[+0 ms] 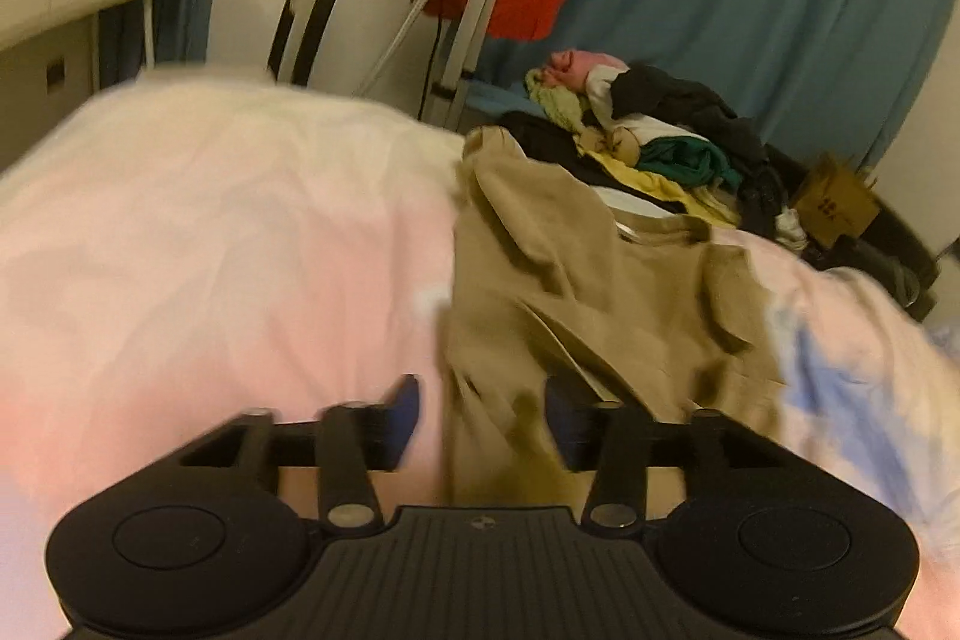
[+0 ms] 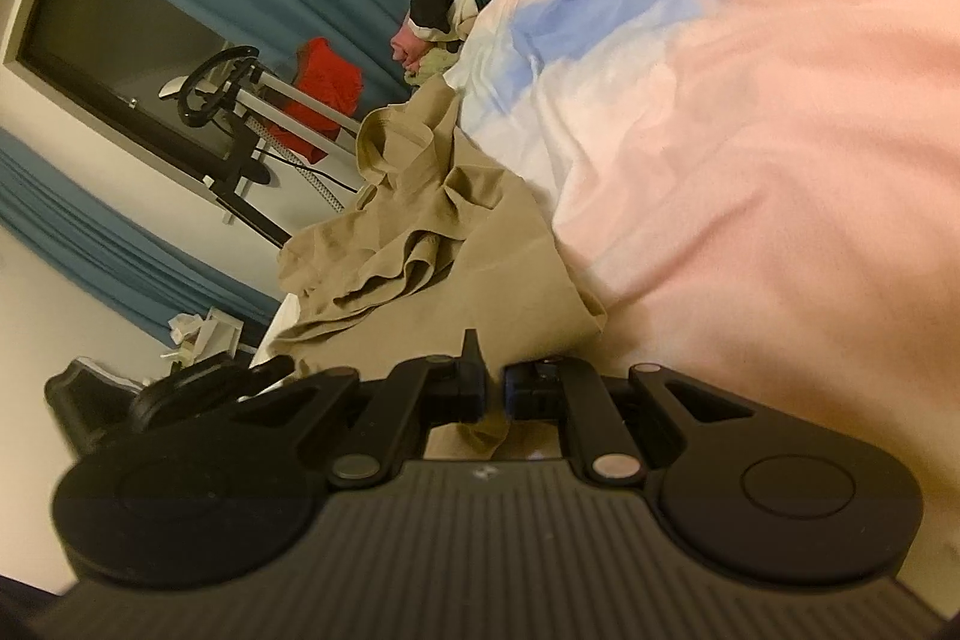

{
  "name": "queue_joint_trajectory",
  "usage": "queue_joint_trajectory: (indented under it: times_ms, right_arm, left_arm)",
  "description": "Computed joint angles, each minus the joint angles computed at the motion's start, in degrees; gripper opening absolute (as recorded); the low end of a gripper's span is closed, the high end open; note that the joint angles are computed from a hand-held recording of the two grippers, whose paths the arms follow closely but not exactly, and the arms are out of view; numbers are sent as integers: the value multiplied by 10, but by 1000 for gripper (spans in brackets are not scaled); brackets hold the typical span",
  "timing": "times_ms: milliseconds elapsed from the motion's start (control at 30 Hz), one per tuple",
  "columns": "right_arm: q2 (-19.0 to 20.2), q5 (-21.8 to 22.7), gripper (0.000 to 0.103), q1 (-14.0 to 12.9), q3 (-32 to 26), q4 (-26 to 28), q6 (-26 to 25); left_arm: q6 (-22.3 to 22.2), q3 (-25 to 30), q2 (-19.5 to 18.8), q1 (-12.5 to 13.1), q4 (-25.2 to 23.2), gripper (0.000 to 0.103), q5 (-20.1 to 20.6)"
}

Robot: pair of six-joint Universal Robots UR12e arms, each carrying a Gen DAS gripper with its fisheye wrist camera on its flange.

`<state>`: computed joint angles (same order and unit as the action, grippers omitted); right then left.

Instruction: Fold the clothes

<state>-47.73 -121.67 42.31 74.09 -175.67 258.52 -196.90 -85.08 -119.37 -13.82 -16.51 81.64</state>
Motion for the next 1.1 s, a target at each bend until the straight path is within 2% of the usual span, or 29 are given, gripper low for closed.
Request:
queue_joint_trajectory:
  times_ms: [167, 300, 467, 533, 600, 667, 733, 867, 1000, 1100]
  right_arm:
    - [-4, 14, 9, -2, 10, -23, 14]
    - [-7, 21, 9, -1, 18, -41, 27]
    - [-10, 15, 9, 1, 25, -64, 43]
    - [-11, 12, 9, 2, 29, -75, 54]
    - [-12, 9, 9, 3, 32, -77, 59]
    - [-13, 8, 9, 3, 35, -79, 66]
    - [-14, 12, 9, 2, 38, -83, 76]
    - [-17, 43, 11, -5, 46, -72, 111]
    - [-16, 79, 13, -13, 62, -87, 176]
    - [-13, 82, 14, -14, 64, -104, 194]
  left_arm:
    - [-75, -78, 69, 15, -13, 58, -118]
    - [-83, -128, 103, 16, -45, 61, -205]
    - [-122, -152, 99, 14, -77, 62, -247]
    - [-181, -154, 85, 17, -45, 60, -247]
    - [-261, -162, 75, 25, 14, 60, -250]
    - [-316, -172, 75, 30, 59, 53, -226]
    - [-344, -181, 78, 34, 73, 39, -203]
    - [-393, -194, 82, 40, 93, 27, -169]
    - [-384, -197, 84, 33, 106, 14, -148]
    - [-379, -199, 87, 32, 117, 10, -145]
